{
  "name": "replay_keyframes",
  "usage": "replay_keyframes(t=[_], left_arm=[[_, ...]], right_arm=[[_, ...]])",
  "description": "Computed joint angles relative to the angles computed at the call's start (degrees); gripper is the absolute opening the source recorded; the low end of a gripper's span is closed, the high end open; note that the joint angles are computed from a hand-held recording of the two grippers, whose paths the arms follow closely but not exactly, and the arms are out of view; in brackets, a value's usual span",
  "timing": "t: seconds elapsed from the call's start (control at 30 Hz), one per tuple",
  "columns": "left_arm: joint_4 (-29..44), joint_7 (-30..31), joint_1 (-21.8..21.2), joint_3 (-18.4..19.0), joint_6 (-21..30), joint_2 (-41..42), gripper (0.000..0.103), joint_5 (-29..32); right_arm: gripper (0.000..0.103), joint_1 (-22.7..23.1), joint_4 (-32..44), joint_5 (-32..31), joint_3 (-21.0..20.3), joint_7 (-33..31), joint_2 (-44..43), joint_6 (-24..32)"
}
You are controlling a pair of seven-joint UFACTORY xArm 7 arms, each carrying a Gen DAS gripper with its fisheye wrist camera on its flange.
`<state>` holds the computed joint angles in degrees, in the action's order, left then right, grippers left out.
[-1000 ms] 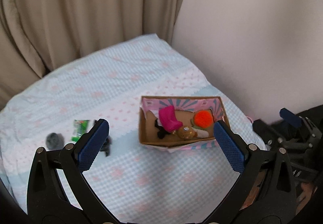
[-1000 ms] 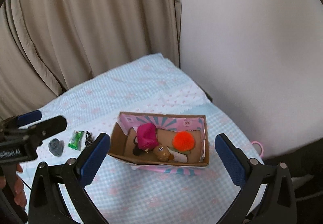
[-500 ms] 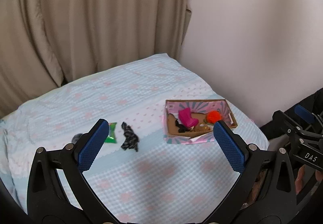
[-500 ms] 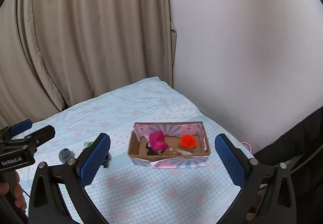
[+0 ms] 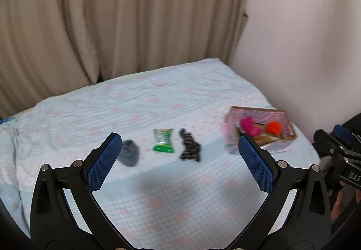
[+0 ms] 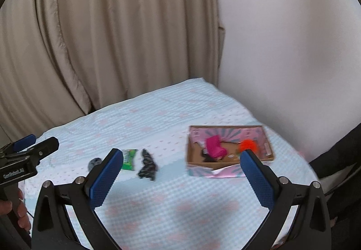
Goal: Organize soft objects
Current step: 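Withdraw both tools from the box toward the remaining items, then grasp the grey fuzzy ball with the left tool while the right tool grasps the black cloth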
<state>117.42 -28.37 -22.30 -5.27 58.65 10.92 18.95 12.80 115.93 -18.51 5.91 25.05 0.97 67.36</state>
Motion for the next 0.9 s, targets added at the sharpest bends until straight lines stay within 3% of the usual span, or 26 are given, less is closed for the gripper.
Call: replay_keyframes(t=[0.23,0.47,0.67,0.9], left_arm=[[-12.91,2.11,6.54,2.03,-8.69,-1.77,0.103,-2.85],[-22.22,4.32,10.87,3.23,-18.89,1.86,0.103,-5.58],[-22.94,4.43,11.48,4.81,-24.25,9.46,0.103,-5.52],[-19.78,4.54,11.81,6.25,-28.69,18.50,0.102,-7.53]], right_arm=[[0.103,2.51,-5.78,-0.49,0.80,4.60,3.86,-7.70],[0.103,4.32,-7.24,1.63,-0.43,3.39,11.51,-14.03],[0.103,5.29,-9.74,2.56,-2.11,1.28,18.07,-21.85],[0.103,5.94,-8.69,2.94,-4.86,2.68,26.15,-26.39]])
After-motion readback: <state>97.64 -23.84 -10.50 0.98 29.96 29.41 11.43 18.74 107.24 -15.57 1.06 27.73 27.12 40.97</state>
